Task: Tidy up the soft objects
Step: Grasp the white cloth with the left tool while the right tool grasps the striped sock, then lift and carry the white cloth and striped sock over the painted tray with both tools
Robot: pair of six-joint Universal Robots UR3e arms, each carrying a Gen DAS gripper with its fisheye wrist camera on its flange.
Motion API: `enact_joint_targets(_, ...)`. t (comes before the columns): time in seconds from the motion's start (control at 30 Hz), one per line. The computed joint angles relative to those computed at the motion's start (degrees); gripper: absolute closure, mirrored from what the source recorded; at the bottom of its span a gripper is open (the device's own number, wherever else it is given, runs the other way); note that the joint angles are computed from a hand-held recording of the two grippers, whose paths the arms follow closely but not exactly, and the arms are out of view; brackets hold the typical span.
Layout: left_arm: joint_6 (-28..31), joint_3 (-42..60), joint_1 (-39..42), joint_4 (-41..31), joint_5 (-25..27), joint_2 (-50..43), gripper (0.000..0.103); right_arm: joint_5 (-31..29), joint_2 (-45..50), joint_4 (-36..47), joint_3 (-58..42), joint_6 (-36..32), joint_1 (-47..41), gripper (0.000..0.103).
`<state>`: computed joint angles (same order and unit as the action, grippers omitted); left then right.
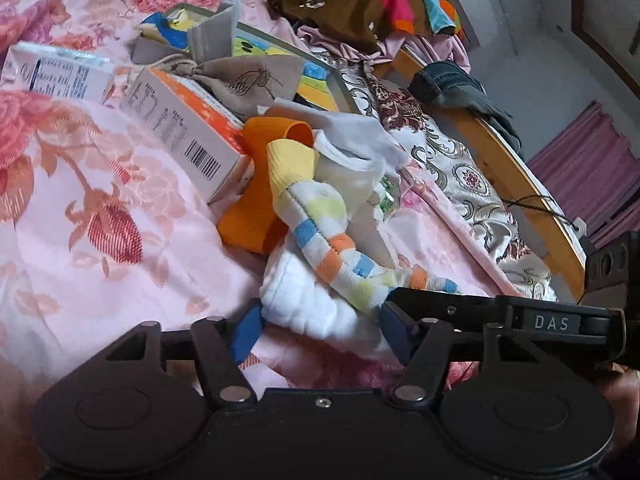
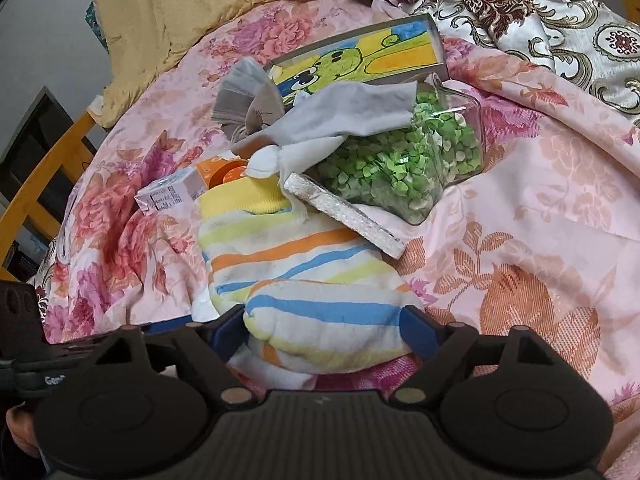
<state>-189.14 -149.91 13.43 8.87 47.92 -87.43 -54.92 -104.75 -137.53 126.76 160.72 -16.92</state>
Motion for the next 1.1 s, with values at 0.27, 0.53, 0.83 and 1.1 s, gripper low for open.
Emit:
enact_joint_targets(0.27, -2.8, 0.4, 0.1, 3.1, -0.6, -3.6, 0.059, 0.2, 1.1, -1.8, 0.1, 0.6, 0.7, 0.044)
enact_joint_targets(0.53, -5.8, 2.9, -4.8, 1.8, 7.3, -3.3, 0.077, 2.7, 0.2, -6.0, 2.7, 1.2, -0.6, 0.071)
enact_joint_targets(0.83, -5.8, 9.5, -16.1, -7.1, 23.5, 2.7, 0.089, 11.3, -5.6, -13.8, 10.0, -1.6, -4.7, 0.076)
enact_joint_targets(1.1, -4.3, 10.9, -14.6, -21.2, 24.6, 15.8, 0.09, 22.2, -15.2, -14.6, 16.9, -6.8, -11.1, 0.077)
